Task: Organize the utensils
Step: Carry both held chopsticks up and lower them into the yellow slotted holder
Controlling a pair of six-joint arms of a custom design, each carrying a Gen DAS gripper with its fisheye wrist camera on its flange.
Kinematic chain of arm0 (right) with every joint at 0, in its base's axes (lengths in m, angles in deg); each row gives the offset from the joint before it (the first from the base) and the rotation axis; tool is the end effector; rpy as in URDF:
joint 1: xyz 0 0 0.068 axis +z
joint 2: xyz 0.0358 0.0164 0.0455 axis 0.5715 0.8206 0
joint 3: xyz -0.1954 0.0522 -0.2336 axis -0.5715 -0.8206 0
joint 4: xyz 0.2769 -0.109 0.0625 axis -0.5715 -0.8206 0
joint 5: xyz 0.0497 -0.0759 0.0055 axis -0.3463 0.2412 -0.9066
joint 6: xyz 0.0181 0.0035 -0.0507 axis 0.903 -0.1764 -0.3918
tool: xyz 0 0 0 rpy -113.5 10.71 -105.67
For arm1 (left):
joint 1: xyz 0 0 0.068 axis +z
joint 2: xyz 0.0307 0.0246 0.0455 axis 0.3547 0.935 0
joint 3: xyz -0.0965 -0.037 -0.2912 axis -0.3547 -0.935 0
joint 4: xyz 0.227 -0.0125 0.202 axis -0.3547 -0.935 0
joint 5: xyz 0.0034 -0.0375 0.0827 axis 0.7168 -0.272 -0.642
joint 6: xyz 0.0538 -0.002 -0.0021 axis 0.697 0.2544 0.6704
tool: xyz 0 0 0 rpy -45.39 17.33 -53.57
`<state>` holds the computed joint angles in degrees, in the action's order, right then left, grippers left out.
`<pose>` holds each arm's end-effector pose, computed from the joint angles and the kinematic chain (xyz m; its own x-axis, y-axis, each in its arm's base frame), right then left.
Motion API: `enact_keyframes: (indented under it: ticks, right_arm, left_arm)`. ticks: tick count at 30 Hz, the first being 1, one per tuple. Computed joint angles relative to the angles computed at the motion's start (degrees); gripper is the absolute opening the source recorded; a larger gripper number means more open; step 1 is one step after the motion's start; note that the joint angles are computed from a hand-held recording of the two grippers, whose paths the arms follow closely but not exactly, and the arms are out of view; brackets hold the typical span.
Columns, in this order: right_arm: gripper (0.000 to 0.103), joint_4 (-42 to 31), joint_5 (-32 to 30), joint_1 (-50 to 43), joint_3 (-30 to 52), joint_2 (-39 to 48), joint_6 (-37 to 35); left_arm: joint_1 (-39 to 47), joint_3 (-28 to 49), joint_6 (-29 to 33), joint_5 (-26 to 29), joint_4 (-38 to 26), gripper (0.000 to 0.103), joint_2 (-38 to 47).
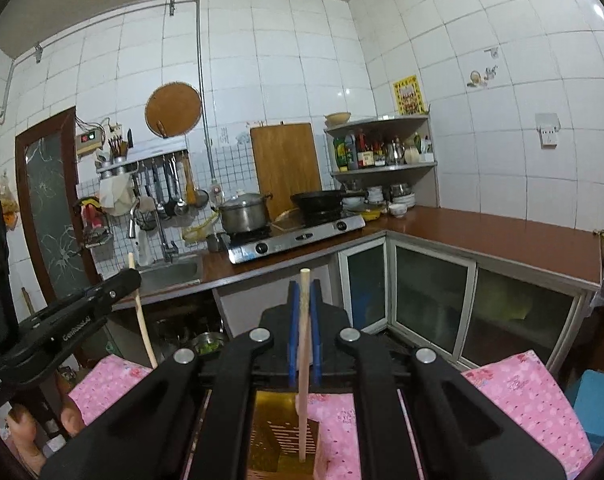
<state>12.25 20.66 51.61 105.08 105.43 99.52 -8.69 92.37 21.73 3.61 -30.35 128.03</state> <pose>0.2316 0.0705 0.3949 -0.2725 0.1237 -0.9542 -0.2581 0.9460 0.1964 0.2112 -0.1018 0.3623 -0.2530 -0.1171 -0.9603 0.0224 0.9917 -0.1269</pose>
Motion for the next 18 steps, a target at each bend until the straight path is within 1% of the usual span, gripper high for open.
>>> enact_keyframes:
  ticks: [7,13,18]
  right_arm:
    - [0.006,5.8,-2.0,-1.4,-5.6,3.9,-0.5]
    - [0.006,8.1,-3.1,-1.3,-8.4,6.5,-1.0]
    - [0.006,8.5,-2.2,0.8,-9.5,8.2,-2.0]
  left_arm:
    - [2.3,-5.1,1.2,1.9,8.2,0.004,4.3]
    - [2.6,-8.5,3.0,1.4,12.6,0.004,7.1]
    - [2.8,-11.3,3.6,1.3,14.5,0.004,8.0]
